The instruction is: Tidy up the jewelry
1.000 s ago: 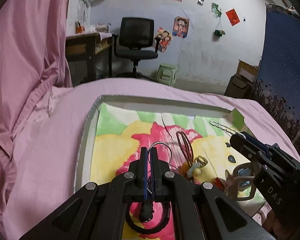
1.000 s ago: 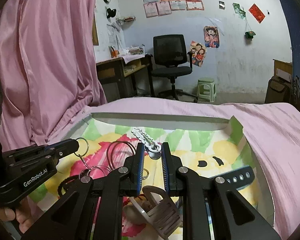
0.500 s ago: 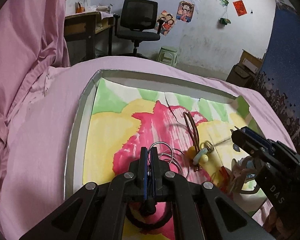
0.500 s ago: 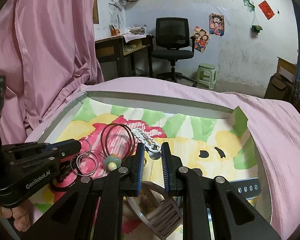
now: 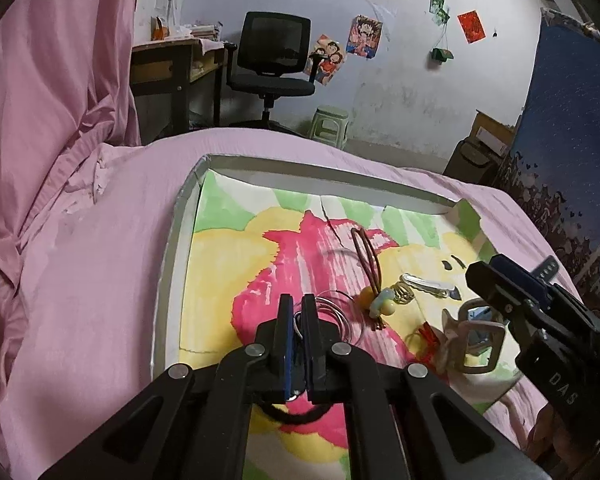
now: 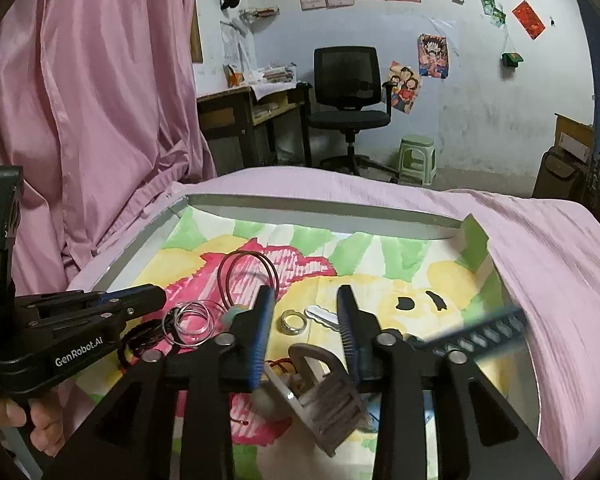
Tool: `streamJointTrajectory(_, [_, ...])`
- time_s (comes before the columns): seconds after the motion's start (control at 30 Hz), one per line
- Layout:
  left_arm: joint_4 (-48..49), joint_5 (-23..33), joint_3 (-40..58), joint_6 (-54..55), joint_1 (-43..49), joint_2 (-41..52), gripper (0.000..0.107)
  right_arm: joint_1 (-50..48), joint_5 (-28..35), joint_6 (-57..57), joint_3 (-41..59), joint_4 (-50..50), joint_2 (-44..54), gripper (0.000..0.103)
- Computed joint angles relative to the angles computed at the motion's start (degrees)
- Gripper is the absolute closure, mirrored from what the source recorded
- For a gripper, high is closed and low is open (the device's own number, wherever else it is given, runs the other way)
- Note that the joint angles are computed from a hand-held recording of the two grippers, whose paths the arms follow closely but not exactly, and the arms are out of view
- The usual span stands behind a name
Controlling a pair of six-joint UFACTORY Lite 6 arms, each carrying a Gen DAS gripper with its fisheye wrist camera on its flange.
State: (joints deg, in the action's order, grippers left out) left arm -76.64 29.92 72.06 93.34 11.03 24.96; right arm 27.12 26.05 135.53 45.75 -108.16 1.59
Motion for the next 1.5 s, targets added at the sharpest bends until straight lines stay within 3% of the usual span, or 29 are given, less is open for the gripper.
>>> streamJointTrajectory(0.1, [-1.5, 1.0, -2.0, 1.8, 1.0, -2.0, 0.094, 0.4, 0.9, 1.1, -1.7, -0.6, -2.5, 0.066])
streamJointTrajectory(0.17, [-3.3, 2.1, -4.1, 3.7, 1.8, -3.9, 0.080, 1.1, 1.9, 1.3, -3.2, -0.6, -4.7, 0.063])
streamJointTrajectory(0.4, [-8.6, 4.9, -11.2, 10.0, 4.6, -11.0, 0.074, 4.1, 5.9, 0.1, -7.6, 2.1, -11.9, 0.049])
streamJointTrajectory(0.53, [-13.7, 7.8, -16.7, 15.1, 7.7, -16.4, 0.048, 6.9, 9.3, -1.2, -11.1, 5.0, -17.3, 0.039])
streamJointTrajectory(0.97, [-16.1, 19.3, -32.6, 21.8, 20.7, -33.0, 0.015, 22.2, 22.5, -6.6, -21.2, 17.3, -33.7, 0.010])
streamJointTrajectory(1.2, [-12.0, 25.6, -40.5, 24.4, 29.6, -42.2, 0.010, 38.9, 37.0, -6.6, -24.2, 25.1, -38.1, 0.004])
streamJointTrajectory(1.5, [-4.8, 39.5, -47.8, 27.7, 47.2, -50.5, 0.006, 60.6, 55.9, -2.0, -25.0, 33.8, -38.0, 0.003])
